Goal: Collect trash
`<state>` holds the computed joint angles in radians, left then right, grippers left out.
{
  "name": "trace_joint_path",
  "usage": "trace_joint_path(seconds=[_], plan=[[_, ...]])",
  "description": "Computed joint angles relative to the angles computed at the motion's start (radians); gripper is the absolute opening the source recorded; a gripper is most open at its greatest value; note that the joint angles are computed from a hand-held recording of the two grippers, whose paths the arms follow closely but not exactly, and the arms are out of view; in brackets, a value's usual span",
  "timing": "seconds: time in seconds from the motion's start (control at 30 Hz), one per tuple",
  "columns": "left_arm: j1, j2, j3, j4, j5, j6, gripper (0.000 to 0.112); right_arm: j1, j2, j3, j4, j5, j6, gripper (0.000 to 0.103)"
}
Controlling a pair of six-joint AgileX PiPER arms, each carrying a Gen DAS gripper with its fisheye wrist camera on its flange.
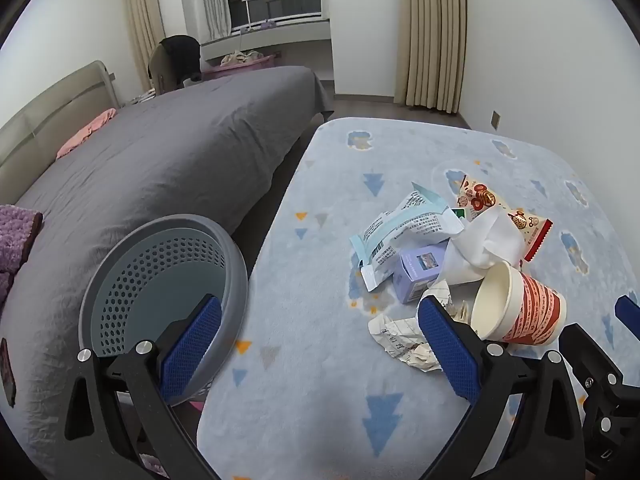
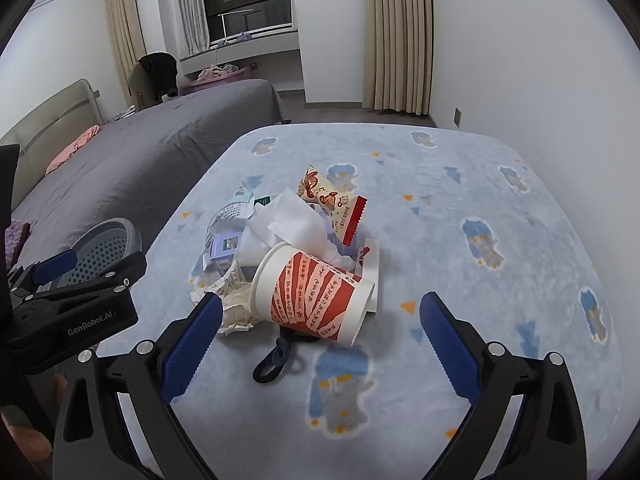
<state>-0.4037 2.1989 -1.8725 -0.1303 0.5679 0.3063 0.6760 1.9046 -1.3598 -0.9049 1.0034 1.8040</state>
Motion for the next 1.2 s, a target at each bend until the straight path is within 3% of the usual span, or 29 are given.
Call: trace_joint_path(seconds=[1.2], plan=[[0.001, -0.002, 0.006, -0.009, -0.013, 0.007, 0.097, -0.003, 0.006, 0.0, 0.004, -0.001, 0.006, 0.094]])
